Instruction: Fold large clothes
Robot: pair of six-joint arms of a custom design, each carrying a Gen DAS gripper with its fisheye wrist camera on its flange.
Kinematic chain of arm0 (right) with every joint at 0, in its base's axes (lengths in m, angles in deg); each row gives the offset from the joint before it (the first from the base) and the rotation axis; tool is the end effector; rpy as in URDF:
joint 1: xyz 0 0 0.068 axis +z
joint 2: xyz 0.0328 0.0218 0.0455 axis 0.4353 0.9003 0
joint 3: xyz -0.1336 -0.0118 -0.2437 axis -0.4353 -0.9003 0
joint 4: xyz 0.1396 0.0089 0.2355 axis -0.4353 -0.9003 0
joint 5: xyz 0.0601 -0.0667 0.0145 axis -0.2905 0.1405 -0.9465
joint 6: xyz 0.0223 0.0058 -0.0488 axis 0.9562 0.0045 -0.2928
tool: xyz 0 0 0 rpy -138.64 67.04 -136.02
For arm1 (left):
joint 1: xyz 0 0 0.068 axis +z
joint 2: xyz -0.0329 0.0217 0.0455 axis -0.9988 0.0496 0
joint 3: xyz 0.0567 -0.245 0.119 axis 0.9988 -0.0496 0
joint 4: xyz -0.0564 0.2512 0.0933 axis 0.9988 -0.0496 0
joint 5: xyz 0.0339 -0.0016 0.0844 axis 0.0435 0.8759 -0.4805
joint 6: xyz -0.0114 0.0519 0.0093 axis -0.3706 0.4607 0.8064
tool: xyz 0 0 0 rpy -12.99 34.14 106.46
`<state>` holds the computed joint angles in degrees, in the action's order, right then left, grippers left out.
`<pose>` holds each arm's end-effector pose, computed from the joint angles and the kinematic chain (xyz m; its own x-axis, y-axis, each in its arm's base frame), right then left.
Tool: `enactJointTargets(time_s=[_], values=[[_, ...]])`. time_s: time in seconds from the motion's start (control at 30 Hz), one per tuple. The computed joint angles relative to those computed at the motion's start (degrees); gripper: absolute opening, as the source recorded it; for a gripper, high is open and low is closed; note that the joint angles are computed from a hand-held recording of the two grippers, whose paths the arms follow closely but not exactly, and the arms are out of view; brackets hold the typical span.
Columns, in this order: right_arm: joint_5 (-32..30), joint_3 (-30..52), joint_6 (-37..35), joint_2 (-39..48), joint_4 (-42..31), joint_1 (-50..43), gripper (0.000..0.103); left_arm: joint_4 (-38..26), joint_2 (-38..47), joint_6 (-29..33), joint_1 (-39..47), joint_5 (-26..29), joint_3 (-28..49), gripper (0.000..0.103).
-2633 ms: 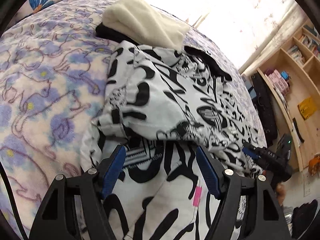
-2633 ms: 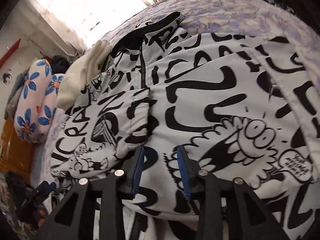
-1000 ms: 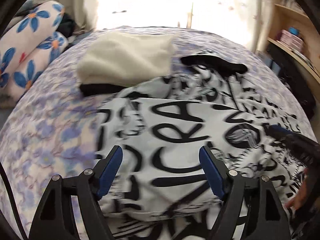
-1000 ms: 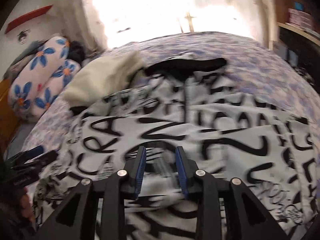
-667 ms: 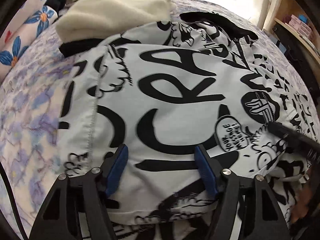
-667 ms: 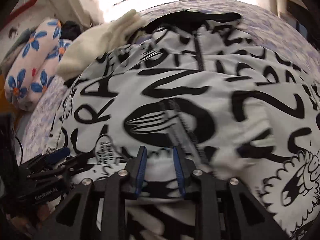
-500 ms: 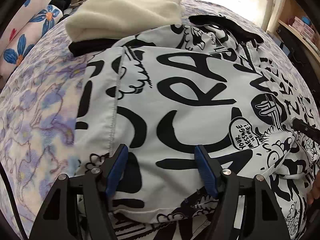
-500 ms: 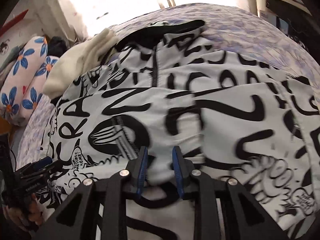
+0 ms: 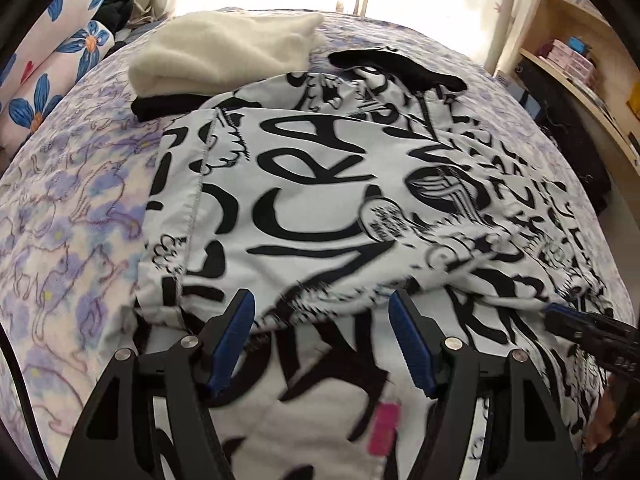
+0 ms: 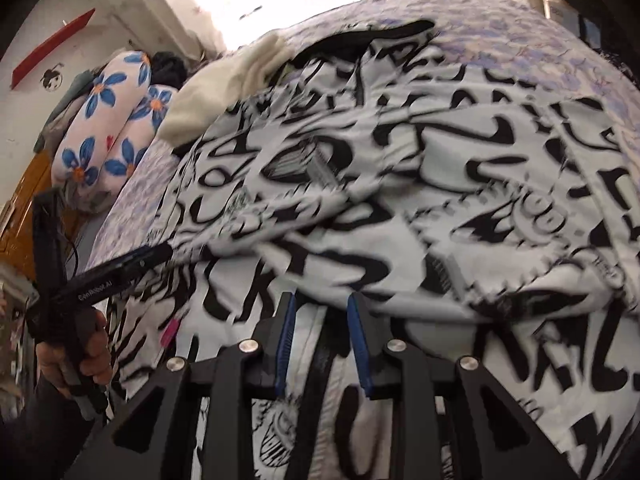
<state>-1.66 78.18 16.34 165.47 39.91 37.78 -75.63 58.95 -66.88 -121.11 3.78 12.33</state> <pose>0.3431 0.0890 0.1708 -0.8406 -0.2969 -0.4530 -0.4749 0.8063 0.3526 0.2452 -0.1509 0.1717 -0.7698 -0.3474 -0.5354 -0.2969 0.9375 -0.1816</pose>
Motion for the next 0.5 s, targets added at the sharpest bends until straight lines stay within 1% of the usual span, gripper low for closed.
enactJointTargets(time_s=[0.07,0.2,0.33,0.5], values=[[2.7,0.1,1.4,1.1,1.1,1.4,0.027,-1.0,0.3,-1.2,-2.4,-0.9,0.6,0.068],[3.3,2.9,4.3,5.1,3.1,2.0,0.026,-2.3,1.4,-2.3,-5.2,-2.6,1.6,0.068],[4.9,7.1,5.5,10.0,3.7,2.7,0.026,-1.3,1.5,-3.2,-5.6,-1.7,0.5,0.068],[6.6,8.9,6.0,11.7,5.4,3.7,0.026,-0.5,2.2,-3.7,-5.2,-1.3,-0.3,0.068]])
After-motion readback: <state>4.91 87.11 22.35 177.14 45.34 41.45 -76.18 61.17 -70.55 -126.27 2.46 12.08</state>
